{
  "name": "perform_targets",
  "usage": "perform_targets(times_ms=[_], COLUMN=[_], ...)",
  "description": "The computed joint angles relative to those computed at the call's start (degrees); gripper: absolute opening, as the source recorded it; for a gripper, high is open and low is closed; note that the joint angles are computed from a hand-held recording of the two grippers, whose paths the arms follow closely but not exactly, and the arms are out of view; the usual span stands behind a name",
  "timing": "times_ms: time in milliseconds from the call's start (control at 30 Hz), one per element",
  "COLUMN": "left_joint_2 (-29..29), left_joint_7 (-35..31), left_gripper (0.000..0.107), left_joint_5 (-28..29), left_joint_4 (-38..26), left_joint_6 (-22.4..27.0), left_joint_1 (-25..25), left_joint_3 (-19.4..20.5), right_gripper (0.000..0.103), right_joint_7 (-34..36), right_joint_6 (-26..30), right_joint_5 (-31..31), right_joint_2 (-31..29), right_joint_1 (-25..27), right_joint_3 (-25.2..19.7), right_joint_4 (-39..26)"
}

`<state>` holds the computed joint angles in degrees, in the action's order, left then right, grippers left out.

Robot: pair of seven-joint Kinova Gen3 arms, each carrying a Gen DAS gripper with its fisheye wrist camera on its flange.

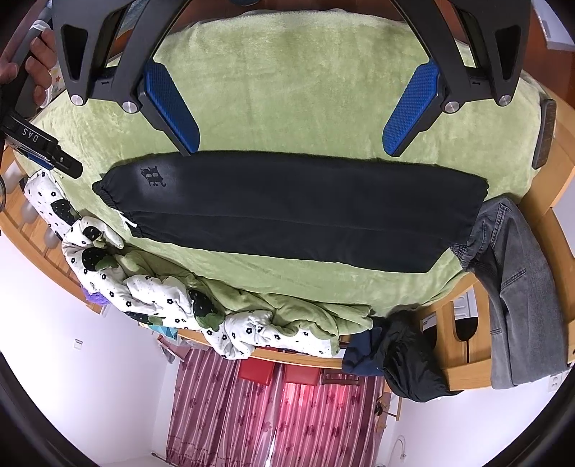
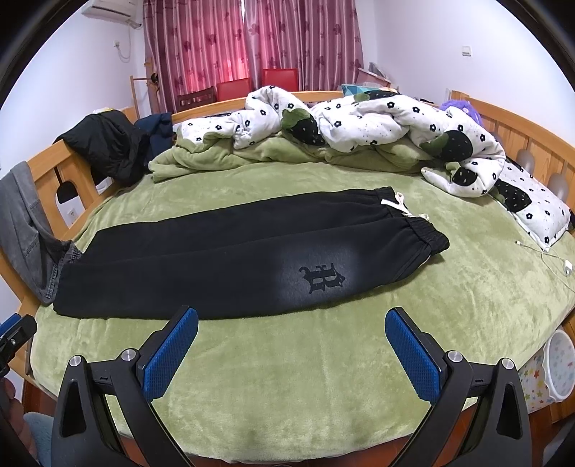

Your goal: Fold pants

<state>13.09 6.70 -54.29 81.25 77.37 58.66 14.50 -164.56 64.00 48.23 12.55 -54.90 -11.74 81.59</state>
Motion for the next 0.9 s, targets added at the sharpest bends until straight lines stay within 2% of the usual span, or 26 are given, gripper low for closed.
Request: perform_targets(times_ms=[900], left_joint_2=[-0.16], left_joint_7=[-0.54], left_gripper=[0.103], left_joint_5=[0.05], left_joint_4=[-0.22], left_joint_6=[0.19], left_joint_1=[0.02], left_joint_3=[0.15], right_gripper=[0.102], right_joint_7=[-1.4], right_joint_6=[-1.14], right_joint_5=[-0.52], right_joint_2=[-0.58], right_joint_1=[0.69], right_joint_3=[-0.26], right_joint_4=[1.56])
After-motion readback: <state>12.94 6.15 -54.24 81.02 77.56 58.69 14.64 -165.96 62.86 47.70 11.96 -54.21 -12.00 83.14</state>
